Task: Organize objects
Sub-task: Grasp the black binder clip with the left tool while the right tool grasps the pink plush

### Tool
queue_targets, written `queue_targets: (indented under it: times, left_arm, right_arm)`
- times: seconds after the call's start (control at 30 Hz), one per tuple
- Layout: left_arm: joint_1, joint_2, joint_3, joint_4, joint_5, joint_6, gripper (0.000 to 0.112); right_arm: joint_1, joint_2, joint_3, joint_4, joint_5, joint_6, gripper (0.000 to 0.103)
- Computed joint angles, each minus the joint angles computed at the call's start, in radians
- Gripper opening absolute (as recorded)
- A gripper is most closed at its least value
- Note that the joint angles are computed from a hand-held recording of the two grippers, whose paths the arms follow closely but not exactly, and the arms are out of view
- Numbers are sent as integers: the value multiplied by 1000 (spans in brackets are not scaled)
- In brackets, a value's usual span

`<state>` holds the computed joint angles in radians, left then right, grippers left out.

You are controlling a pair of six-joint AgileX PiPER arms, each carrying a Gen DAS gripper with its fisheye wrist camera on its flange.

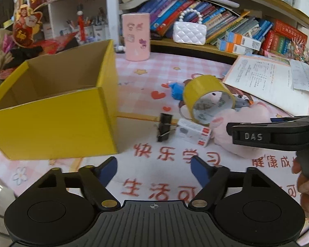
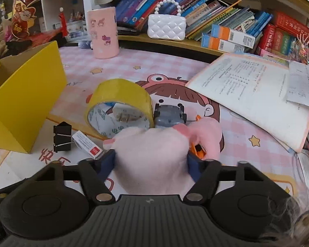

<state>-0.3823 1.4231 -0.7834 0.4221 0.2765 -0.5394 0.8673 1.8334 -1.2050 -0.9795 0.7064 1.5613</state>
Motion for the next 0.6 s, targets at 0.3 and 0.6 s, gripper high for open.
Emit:
queue_targets:
  times: [0.3, 0.6]
  left_arm:
    - [-77, 203, -147, 347, 21, -351, 47]
    - [-87, 351, -251, 469, 55, -420, 47]
  right_arm:
    - [42, -169, 157, -114, 32, 235, 59]
    - [90, -233, 221, -184, 65, 321, 61]
